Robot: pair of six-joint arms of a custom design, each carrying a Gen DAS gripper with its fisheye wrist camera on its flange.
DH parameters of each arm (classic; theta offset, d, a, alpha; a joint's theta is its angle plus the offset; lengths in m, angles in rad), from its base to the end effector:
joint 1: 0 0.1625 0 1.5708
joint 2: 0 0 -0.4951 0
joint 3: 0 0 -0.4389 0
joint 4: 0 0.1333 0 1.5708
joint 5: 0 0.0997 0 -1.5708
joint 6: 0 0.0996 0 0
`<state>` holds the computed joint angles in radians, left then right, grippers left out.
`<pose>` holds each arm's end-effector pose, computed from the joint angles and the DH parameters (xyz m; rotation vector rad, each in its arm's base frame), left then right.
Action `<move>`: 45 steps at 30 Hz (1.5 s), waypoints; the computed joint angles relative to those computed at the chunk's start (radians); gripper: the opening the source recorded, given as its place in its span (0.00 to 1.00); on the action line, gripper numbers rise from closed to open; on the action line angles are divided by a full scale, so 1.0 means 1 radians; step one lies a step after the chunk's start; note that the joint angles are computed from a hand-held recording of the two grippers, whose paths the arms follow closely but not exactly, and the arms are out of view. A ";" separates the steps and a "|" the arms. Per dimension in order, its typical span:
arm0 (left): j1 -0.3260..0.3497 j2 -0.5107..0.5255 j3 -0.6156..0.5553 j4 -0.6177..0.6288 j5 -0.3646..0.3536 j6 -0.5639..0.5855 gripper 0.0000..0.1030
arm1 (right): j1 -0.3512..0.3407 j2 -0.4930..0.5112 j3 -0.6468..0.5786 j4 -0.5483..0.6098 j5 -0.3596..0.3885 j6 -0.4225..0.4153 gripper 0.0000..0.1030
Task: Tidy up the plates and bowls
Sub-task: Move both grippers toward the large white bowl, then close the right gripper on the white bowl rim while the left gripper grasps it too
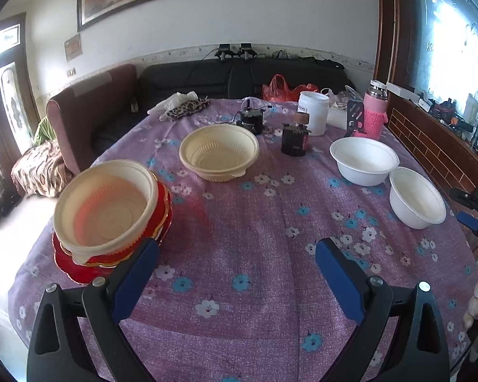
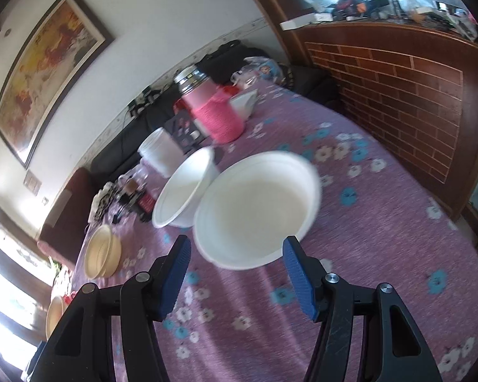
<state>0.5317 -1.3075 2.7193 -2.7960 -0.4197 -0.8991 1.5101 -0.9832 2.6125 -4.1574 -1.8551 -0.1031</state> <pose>-0.1352 -0.3397 0.1488 0.2795 2.1274 -1.0321 0.0819 -0.3901 0.1629 -0.1330 -2.5101 1.2670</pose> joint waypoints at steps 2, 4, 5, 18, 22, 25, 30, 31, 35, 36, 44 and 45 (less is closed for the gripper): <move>0.007 0.009 -0.001 -0.028 -0.012 0.015 0.96 | -0.008 -0.010 -0.020 0.011 -0.042 0.002 0.66; 0.013 0.021 -0.003 -0.061 -0.032 0.035 0.96 | -0.016 -0.014 -0.047 0.041 -0.081 -0.001 0.67; 0.013 0.027 -0.004 -0.068 -0.038 0.040 0.96 | -0.021 -0.014 -0.060 0.059 -0.095 -0.001 0.67; 0.053 0.078 -0.018 -0.226 -0.154 0.159 0.96 | -0.089 -0.031 -0.171 0.395 -0.056 0.057 0.17; 0.093 0.110 -0.041 -0.323 -0.221 0.248 0.96 | -0.127 -0.074 -0.129 0.454 0.066 0.042 0.10; 0.137 0.145 -0.074 -0.375 -0.289 0.295 0.96 | -0.136 -0.099 -0.101 0.500 0.121 0.020 0.10; 0.188 0.221 -0.133 -0.422 -0.391 0.361 0.96 | -0.155 -0.141 -0.058 0.607 0.215 0.000 0.10; 0.197 0.240 -0.146 -0.430 -0.406 0.374 0.95 | -0.152 -0.141 -0.054 0.614 0.217 -0.003 0.10; 0.240 0.314 -0.200 -0.433 -0.441 0.402 0.95 | -0.138 -0.126 -0.031 0.616 0.211 -0.023 0.10; 0.250 0.325 -0.210 -0.428 -0.451 0.403 0.95 | -0.130 -0.117 -0.028 0.607 0.198 -0.027 0.10; 0.293 0.375 -0.242 -0.440 -0.507 0.427 0.70 | -0.111 -0.065 -0.003 0.551 0.193 -0.045 0.10; 0.292 0.377 -0.247 -0.426 -0.510 0.430 0.40 | -0.108 -0.063 -0.003 0.552 0.196 -0.047 0.10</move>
